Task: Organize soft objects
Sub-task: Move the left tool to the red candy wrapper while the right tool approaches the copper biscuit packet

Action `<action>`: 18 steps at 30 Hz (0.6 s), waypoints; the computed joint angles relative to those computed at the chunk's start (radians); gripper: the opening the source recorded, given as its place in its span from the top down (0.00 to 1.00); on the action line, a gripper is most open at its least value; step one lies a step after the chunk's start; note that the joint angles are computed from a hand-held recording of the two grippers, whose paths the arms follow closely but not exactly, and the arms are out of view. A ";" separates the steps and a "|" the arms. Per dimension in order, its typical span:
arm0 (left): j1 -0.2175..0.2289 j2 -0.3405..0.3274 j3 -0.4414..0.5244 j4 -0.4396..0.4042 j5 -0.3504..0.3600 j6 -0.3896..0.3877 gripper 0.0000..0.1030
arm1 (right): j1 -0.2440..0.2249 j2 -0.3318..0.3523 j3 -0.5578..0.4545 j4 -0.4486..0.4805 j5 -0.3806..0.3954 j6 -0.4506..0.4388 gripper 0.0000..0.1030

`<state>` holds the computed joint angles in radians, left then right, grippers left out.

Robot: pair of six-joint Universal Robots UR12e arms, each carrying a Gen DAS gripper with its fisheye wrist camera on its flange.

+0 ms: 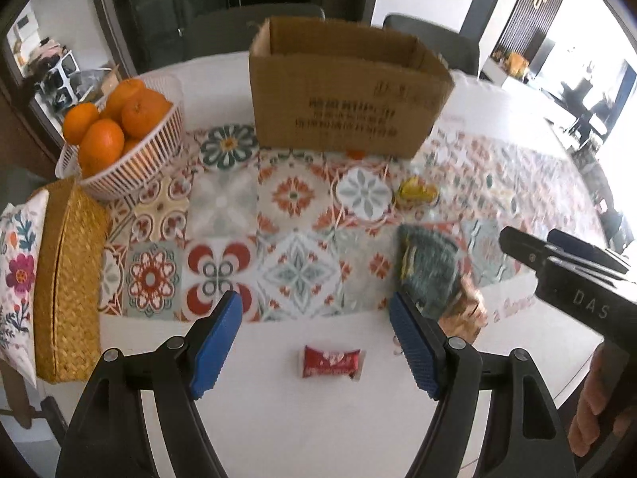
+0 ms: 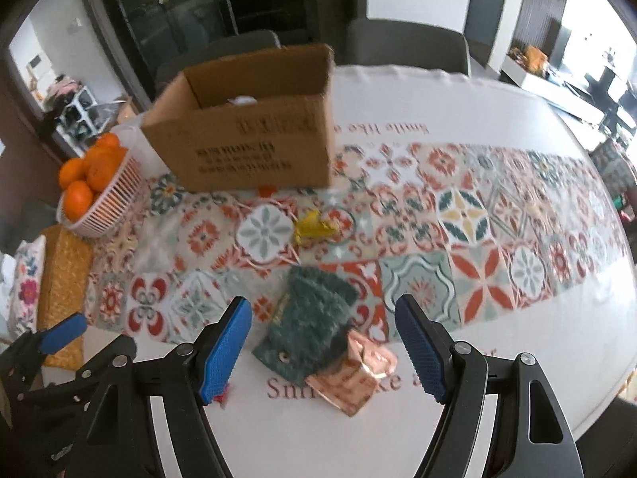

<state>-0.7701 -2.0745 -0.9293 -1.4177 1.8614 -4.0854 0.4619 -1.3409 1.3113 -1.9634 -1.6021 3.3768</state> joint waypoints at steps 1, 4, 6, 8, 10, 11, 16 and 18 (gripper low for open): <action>-0.001 0.000 -0.003 -0.006 -0.007 -0.003 0.27 | -0.003 -0.002 0.007 0.011 0.001 0.013 0.27; 0.002 -0.002 -0.019 -0.006 -0.062 -0.006 0.27 | -0.009 -0.010 0.030 0.024 0.011 0.044 0.27; 0.004 -0.009 -0.019 -0.021 -0.099 -0.005 0.26 | -0.015 -0.014 0.043 0.040 0.020 0.061 0.27; 0.007 -0.016 -0.016 -0.037 -0.132 -0.001 0.26 | -0.023 -0.013 0.049 0.078 0.039 0.087 0.27; 0.014 -0.030 -0.003 -0.075 -0.174 0.004 0.27 | -0.029 -0.006 0.048 0.118 0.045 0.113 0.27; 0.016 -0.035 0.002 -0.088 -0.186 0.004 0.26 | -0.033 -0.004 0.050 0.136 0.054 0.131 0.27; 0.026 -0.047 -0.007 -0.110 -0.257 0.003 0.27 | -0.045 0.006 0.061 0.200 0.075 0.195 0.27; 0.027 -0.051 -0.009 -0.119 -0.271 -0.002 0.26 | -0.048 0.004 0.073 0.193 0.083 0.214 0.27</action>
